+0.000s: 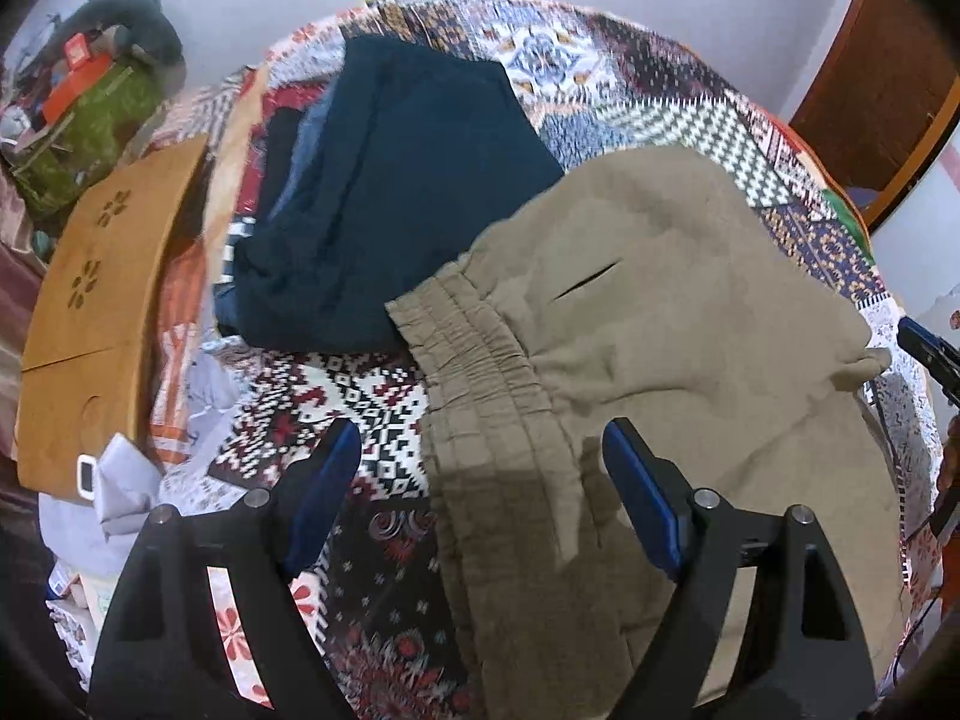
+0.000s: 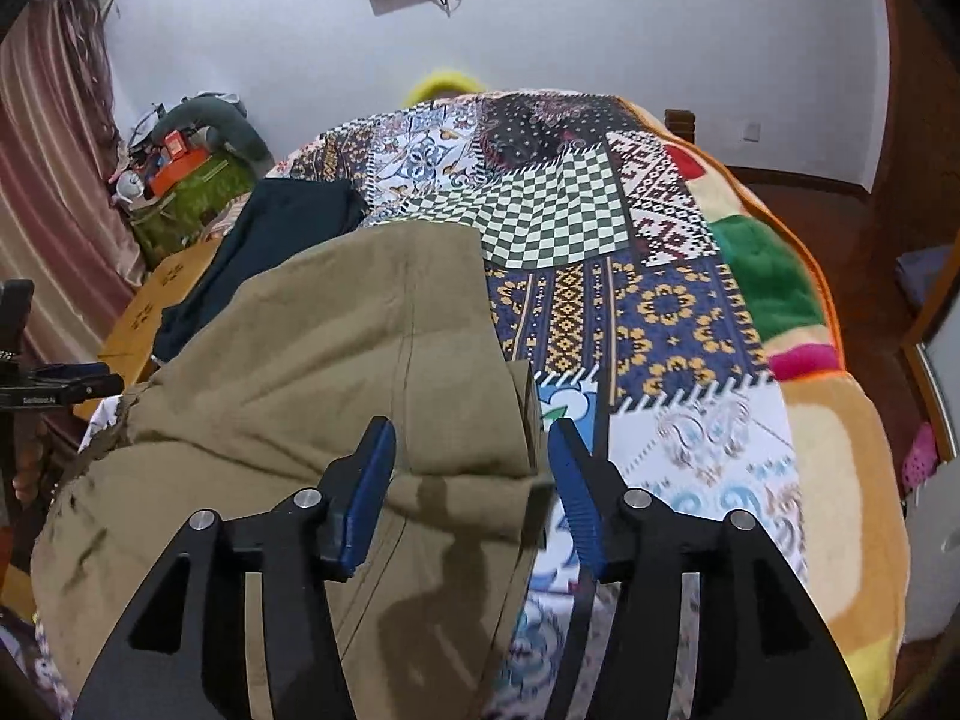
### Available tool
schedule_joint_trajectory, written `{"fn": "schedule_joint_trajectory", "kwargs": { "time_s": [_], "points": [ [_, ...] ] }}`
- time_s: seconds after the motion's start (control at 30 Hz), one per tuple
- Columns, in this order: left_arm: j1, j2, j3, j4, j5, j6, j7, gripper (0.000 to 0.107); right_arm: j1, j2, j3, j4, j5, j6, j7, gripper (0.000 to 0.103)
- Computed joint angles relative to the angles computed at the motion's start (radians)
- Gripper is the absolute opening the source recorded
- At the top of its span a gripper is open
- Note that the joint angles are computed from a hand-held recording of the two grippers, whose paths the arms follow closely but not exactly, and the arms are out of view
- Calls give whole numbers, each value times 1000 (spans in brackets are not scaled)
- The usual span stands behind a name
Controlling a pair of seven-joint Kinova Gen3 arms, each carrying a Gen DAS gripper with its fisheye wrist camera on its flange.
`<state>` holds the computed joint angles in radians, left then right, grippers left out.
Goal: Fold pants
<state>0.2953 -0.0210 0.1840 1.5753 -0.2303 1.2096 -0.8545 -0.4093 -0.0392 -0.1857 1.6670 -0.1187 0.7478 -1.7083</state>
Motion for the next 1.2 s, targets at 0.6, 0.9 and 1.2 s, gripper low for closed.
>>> {"fn": "schedule_joint_trajectory", "kwargs": {
  "time_s": [0.6,0.9,1.2],
  "points": [
    [-21,25,-15,60,53,-96,-22,57,-37,130,2,-25,53,22,40,15],
    [45,46,15,54,-112,-39,65,60,-74,133,-2,-28,165,36,-14,13],
    [43,32,4,49,-89,-28,61,65,-76,160,0,-87,157,114,-10,16]
  ]
}}
